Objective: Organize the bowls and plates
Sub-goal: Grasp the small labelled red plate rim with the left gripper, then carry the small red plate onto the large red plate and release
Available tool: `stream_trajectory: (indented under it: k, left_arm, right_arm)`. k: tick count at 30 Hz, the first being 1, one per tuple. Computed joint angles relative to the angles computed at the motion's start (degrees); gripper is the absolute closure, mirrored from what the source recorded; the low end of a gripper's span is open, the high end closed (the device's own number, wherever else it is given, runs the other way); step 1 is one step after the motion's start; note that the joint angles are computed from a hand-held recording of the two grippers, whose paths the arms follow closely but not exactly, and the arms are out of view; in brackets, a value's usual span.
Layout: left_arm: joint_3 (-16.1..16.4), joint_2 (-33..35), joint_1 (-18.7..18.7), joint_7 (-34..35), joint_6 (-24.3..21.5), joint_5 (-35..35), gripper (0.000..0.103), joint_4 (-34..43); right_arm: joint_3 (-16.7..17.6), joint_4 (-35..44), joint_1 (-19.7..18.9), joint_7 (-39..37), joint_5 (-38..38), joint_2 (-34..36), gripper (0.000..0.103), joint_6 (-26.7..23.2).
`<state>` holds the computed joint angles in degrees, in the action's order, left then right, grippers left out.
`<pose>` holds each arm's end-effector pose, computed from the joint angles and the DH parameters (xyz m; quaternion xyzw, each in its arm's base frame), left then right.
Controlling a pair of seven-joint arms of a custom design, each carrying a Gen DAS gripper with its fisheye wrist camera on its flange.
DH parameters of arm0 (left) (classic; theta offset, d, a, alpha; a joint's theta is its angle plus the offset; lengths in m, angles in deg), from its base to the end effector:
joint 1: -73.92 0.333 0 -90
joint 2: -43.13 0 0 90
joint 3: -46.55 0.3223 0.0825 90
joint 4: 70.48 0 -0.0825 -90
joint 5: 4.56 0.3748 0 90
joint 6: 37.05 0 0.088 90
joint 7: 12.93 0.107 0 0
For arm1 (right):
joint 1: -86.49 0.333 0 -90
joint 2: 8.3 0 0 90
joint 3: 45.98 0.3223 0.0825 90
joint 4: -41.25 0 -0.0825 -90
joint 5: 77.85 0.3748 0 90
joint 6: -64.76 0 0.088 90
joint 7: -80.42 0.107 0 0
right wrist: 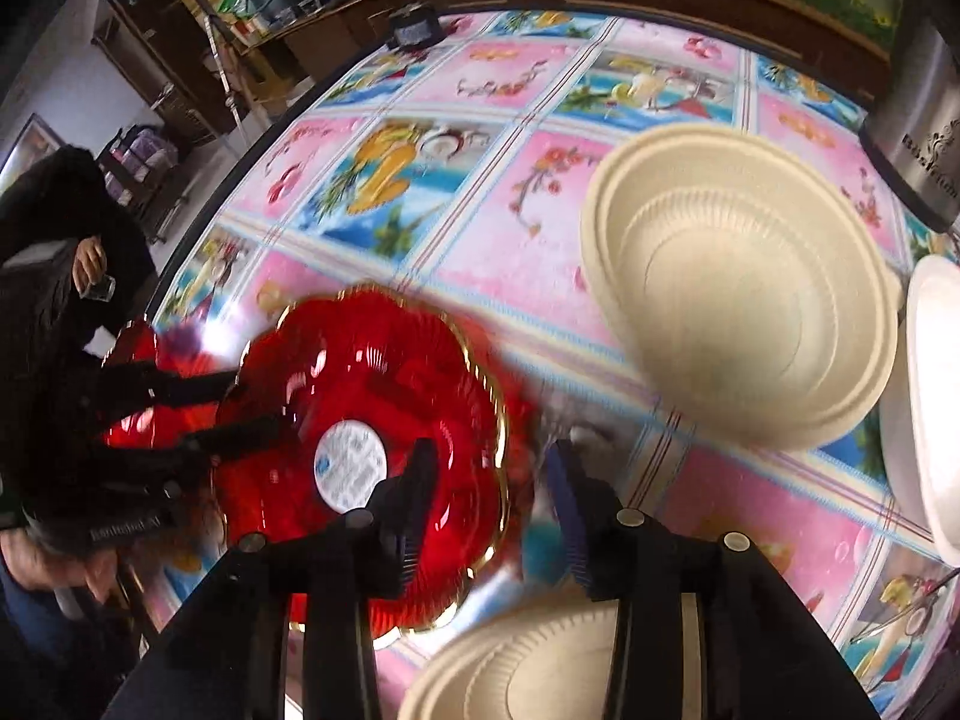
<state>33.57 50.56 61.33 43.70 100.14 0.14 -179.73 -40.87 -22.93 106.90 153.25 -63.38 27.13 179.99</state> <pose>0.5573 -0.2599 0.4799 -0.7271 0.6623 -0.1682 0.0662 0.6801 0.3184 0.4910 -0.8769 0.4378 0.0204 0.1973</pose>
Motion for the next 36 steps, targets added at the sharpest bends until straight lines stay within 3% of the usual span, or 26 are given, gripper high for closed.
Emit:
stream_trajectory:
  k: [2,5,6,9,18,28,36]
  left_arm:
    - [0.0,0.1,-0.5,-0.3,-0.1,2.2,0.06,0.2]
    - [0.4,1.4,-2.1,-4.1,-1.6,8.9,0.067,1.8]
    - [0.6,1.4,-2.5,-5.6,-1.3,10.9,0.067,1.7]
    - [0.7,-0.6,-2.4,-8.5,2.3,12.6,0.067,-0.9]
    - [0.3,-4.8,-1.9,-11.8,5.2,15.8,0.067,-3.7]
    - [0.1,-12.1,-0.9,-13.1,7.6,15.8,0.067,-9.3]
    - [0.2,-24.4,1.4,-14.9,6.4,17.5,0.066,-19.4]
  right_arm:
    - [0.5,-0.9,-0.4,-1.5,0.6,-0.3,0.065,-0.5]
    - [-0.1,-2.2,0.7,-1.5,-0.6,-0.9,0.089,0.2]
    - [-0.6,-3.0,1.3,-0.1,-1.4,-1.3,0.09,1.2]
    - [-0.4,-6.4,1.0,1.3,-0.6,-3.3,0.09,4.7]
    - [2.2,-20.8,-2.5,-1.0,10.5,-14.9,0.091,15.2]
    - [2.9,-25.7,-1.9,-3.0,15.3,-21.0,0.09,17.5]
    - [4.6,-28.5,0.5,-4.1,21.0,-23.4,0.088,17.2]
